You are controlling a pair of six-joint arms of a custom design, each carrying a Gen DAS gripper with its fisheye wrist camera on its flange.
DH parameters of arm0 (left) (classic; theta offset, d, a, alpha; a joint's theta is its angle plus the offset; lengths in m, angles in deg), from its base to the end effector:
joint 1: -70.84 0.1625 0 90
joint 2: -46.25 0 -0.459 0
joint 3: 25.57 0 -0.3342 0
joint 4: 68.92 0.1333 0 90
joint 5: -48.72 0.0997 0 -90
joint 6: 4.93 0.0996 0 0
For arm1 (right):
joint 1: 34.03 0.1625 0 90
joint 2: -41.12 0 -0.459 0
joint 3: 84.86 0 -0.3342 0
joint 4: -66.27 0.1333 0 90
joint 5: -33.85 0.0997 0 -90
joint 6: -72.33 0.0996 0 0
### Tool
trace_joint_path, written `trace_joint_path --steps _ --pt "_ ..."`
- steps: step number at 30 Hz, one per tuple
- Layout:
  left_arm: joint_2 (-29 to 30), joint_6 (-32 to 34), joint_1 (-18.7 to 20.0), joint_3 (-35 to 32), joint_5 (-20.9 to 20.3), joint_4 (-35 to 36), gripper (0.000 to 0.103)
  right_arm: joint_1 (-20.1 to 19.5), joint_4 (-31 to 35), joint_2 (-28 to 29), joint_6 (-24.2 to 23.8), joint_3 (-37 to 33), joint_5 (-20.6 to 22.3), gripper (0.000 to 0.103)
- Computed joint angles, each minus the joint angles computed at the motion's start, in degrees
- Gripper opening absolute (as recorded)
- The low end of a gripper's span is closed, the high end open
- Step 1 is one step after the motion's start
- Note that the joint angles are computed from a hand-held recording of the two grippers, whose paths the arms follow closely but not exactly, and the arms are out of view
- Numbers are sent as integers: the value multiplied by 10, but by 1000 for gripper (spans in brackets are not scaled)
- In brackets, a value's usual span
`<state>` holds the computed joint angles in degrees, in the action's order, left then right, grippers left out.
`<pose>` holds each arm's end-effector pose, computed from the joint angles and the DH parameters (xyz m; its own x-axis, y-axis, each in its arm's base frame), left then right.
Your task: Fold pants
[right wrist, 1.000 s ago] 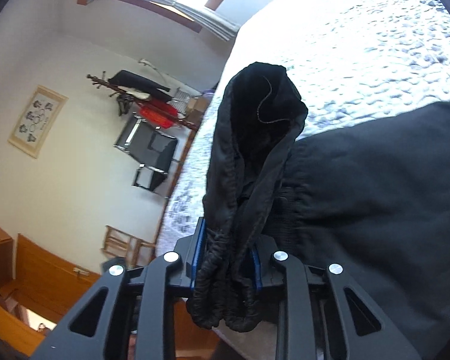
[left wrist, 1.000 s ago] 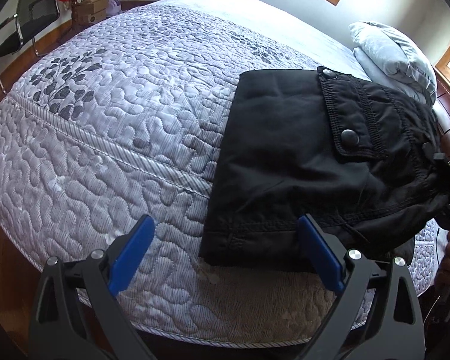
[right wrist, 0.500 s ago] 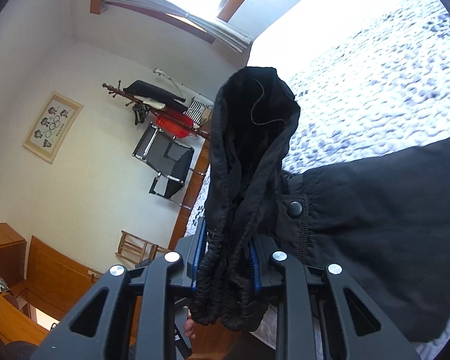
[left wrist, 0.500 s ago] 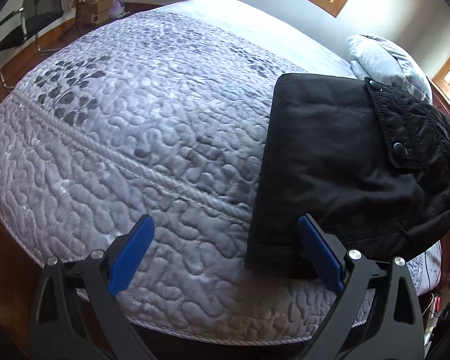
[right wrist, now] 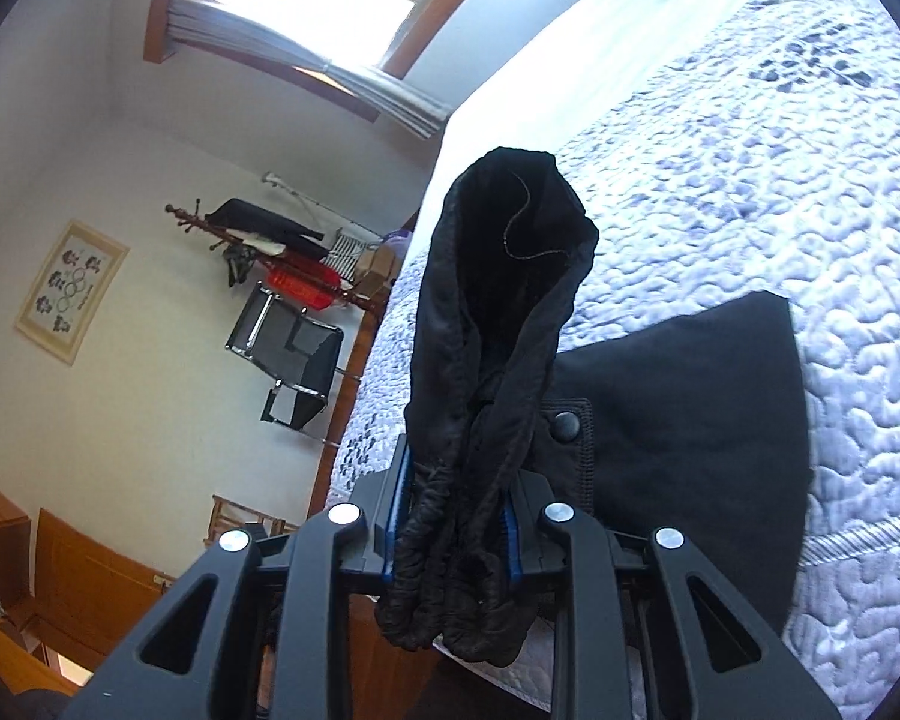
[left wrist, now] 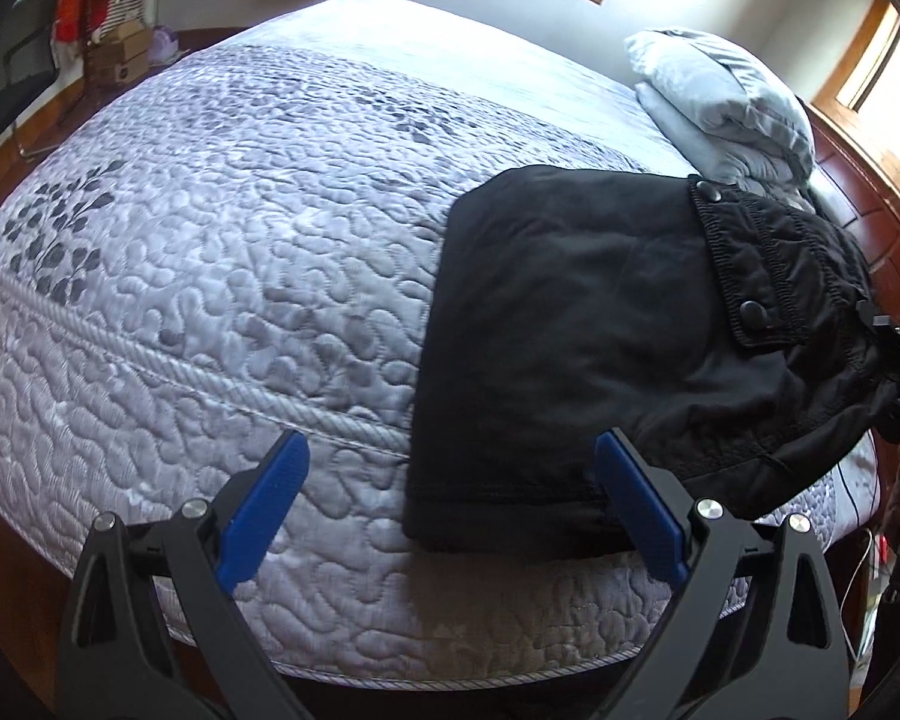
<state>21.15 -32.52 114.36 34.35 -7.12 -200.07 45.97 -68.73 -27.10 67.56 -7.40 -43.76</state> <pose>-0.4485 -0.6869 0.0955 -0.8786 0.1770 -0.4436 0.3541 0.8647 -0.3562 0.0415 -0.6551 0.5144 -0.9920 -0.0205 -0.1249 0.0586 0.8002 -0.5968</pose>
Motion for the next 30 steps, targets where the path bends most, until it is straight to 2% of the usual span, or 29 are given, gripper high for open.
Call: trace_joint_path --steps 10,17,19,21,25,30 --pt "10 1 -3 -19 -8 26 96 -40 -12 6 25 17 3 25" --pt "17 6 -5 -30 -6 39 96 -63 -12 12 22 22 6 25" --pt "20 5 -6 -36 -6 45 96 -70 -12 12 23 26 8 29" --pt "23 5 -6 -40 -8 49 96 -76 -15 11 34 33 -1 41" --pt "26 5 -7 -46 -12 55 96 -99 -25 0 53 61 29 47" --pt "28 9 -7 -51 -13 57 96 -117 -43 -25 55 102 56 57"
